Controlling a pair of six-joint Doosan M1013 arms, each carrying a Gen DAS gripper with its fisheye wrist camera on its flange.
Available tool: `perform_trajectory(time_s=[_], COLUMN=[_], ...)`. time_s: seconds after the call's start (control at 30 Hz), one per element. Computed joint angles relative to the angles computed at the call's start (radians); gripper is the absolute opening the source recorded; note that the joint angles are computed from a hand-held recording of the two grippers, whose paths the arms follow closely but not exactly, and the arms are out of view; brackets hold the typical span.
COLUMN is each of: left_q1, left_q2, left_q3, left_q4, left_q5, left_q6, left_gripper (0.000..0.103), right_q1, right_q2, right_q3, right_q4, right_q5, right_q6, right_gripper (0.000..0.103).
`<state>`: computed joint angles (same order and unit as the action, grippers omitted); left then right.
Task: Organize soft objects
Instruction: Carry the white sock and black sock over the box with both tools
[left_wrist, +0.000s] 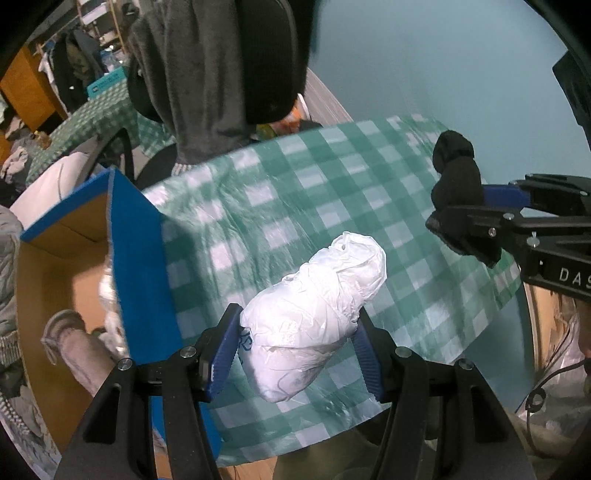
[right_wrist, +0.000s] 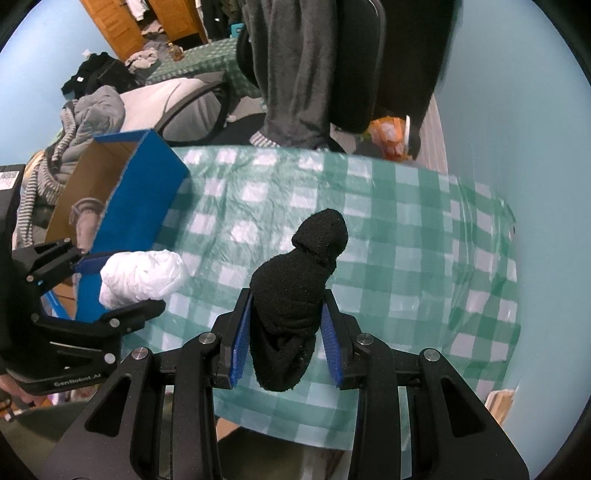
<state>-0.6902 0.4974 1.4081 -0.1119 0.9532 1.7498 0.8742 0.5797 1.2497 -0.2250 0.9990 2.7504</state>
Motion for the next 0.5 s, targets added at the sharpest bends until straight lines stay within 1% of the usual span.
perform_trajectory(time_s=[0.5], left_q1=[0.04], left_q2=[-0.026], left_q3=[-0.03], left_q4=[0.021], left_q5=[-0.016], left_q6=[-0.071], left_gripper=[0.06], right_q1=[-0.012], right_q2=[0.038], right_q3=[-0.116], right_q4=[-0.028], right_q5=[0.019], right_q6=[-0.08], right_gripper=[0.034])
